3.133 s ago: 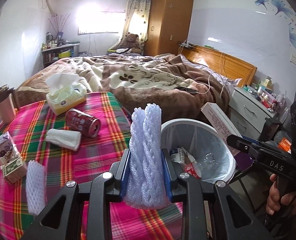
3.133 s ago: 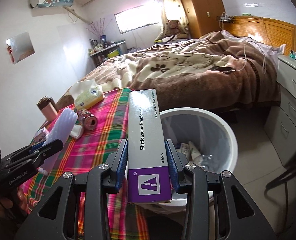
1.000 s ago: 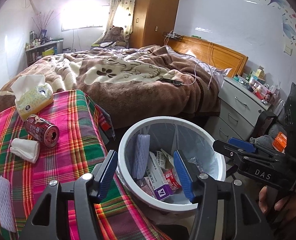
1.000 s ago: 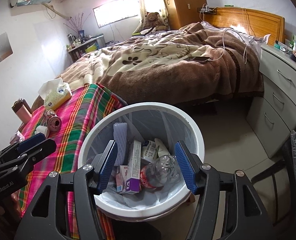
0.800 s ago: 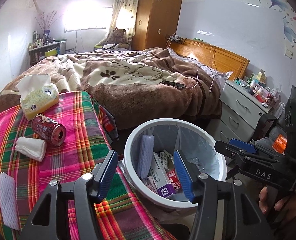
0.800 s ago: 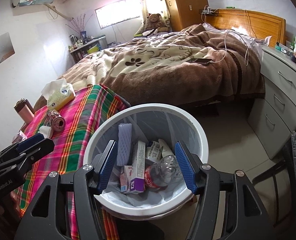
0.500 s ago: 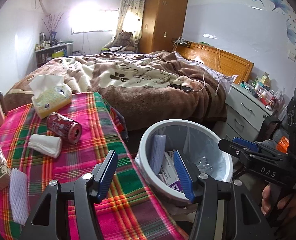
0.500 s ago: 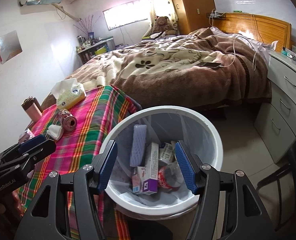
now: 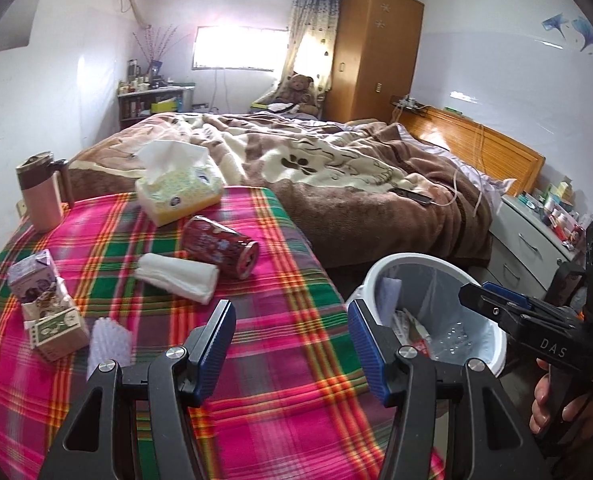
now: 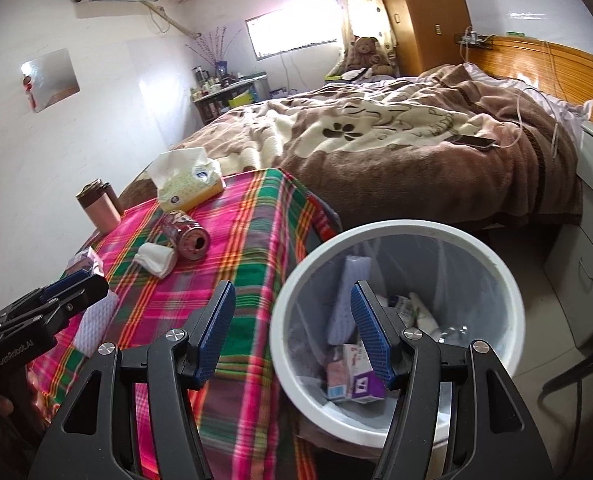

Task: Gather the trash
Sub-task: 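Move both tools back over the table items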

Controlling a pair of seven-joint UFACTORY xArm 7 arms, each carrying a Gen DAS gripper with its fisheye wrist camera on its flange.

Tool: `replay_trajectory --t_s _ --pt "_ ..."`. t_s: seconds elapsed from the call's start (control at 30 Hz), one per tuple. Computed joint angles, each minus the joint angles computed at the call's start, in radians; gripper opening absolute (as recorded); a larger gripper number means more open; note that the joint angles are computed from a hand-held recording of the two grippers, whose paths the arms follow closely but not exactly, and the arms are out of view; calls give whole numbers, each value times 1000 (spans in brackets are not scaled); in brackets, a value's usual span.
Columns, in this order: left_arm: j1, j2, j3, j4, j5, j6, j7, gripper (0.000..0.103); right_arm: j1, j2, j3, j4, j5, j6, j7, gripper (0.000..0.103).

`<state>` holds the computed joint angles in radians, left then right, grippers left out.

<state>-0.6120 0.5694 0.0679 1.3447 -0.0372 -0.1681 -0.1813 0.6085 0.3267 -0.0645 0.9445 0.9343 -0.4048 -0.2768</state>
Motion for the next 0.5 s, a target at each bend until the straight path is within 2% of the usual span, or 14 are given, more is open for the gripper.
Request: replay_trajectory --t_s 0.07,0.2,0.37,0.5 --pt "-9 -11 25 -21 -8 -10 -2 58 4 15 2 21 -8 7 0 62" --pt "6 -24 42 -52 -26 -25 2 58 51 56 -39 81 -12 45 -12 61" --pt "35 -35 60 -83 -50 -36 9 58 131 103 -123 147 -46 109 7 61" --pt "71 -41 64 -97 -62 -33 16 58 221 160 -229 219 -68 176 32 61"
